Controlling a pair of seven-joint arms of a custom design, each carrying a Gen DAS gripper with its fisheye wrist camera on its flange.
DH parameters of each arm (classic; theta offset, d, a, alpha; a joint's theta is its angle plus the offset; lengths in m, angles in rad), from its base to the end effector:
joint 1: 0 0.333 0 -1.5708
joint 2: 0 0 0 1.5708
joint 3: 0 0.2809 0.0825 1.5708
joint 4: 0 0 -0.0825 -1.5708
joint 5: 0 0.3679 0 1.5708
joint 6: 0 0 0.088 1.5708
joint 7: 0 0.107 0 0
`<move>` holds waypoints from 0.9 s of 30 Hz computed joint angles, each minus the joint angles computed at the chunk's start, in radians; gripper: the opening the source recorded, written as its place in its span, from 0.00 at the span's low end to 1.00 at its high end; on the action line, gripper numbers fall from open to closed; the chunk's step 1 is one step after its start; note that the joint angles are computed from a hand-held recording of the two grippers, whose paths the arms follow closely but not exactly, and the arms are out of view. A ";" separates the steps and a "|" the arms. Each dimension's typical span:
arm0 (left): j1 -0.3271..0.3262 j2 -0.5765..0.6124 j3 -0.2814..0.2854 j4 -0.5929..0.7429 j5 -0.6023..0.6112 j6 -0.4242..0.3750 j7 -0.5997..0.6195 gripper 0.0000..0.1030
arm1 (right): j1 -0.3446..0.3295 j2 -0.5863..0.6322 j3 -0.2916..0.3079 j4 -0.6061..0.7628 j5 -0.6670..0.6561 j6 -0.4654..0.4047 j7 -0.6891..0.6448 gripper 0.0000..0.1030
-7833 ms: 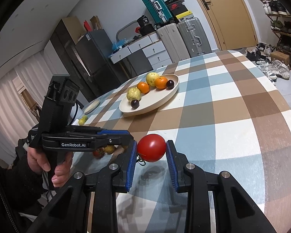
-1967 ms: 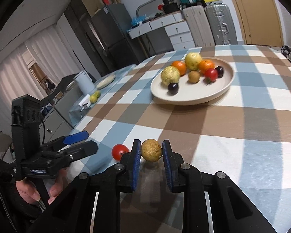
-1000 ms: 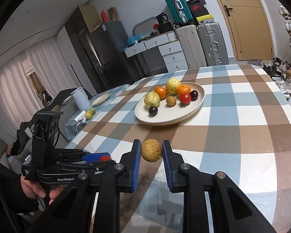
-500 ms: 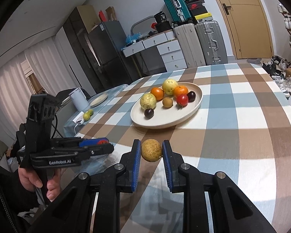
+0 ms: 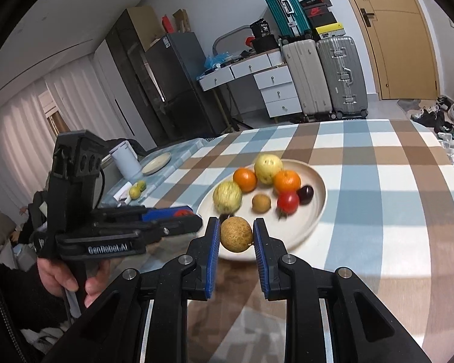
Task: Organize fruits
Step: 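Lower both held fruits onto the white plate and open both tools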
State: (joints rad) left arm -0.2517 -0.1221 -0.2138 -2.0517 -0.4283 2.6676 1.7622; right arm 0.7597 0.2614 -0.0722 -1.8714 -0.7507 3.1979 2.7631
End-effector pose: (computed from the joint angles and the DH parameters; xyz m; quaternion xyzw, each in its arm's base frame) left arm 0.5019 -0.2436 0.5462 -0.5268 0.7592 -0.3699 0.0965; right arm 0.4438 0.4524 0.4598 -0.6914 0.5202 -0.1007 0.4911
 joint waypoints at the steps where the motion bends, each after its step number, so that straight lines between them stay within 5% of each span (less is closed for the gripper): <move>1: 0.000 0.024 -0.001 0.022 0.004 -0.002 -0.003 0.30 | -0.054 0.016 0.057 0.017 0.046 -0.002 -0.052 0.22; 4: 0.000 0.074 -0.006 0.066 0.009 -0.005 -0.005 0.30 | -0.206 0.080 0.228 0.089 0.193 -0.029 -0.235 0.22; 12: 0.004 0.173 -0.018 0.146 0.112 -0.012 -0.066 0.30 | -0.457 0.315 0.551 0.338 0.450 -0.114 -0.598 0.22; 22: 0.011 0.221 -0.022 0.186 0.083 -0.013 -0.022 0.30 | -0.407 0.548 0.588 0.692 0.595 -0.341 -0.817 0.22; 27: 0.018 0.233 -0.025 0.200 0.046 -0.025 0.007 0.30 | -0.347 0.608 0.535 0.810 0.645 -0.405 -0.859 0.22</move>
State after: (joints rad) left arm -0.2337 0.1111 -0.2384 -1.8517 -0.3825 2.6429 1.7693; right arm 0.4123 0.8690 0.4630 -1.0617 -0.1054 2.7927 1.9044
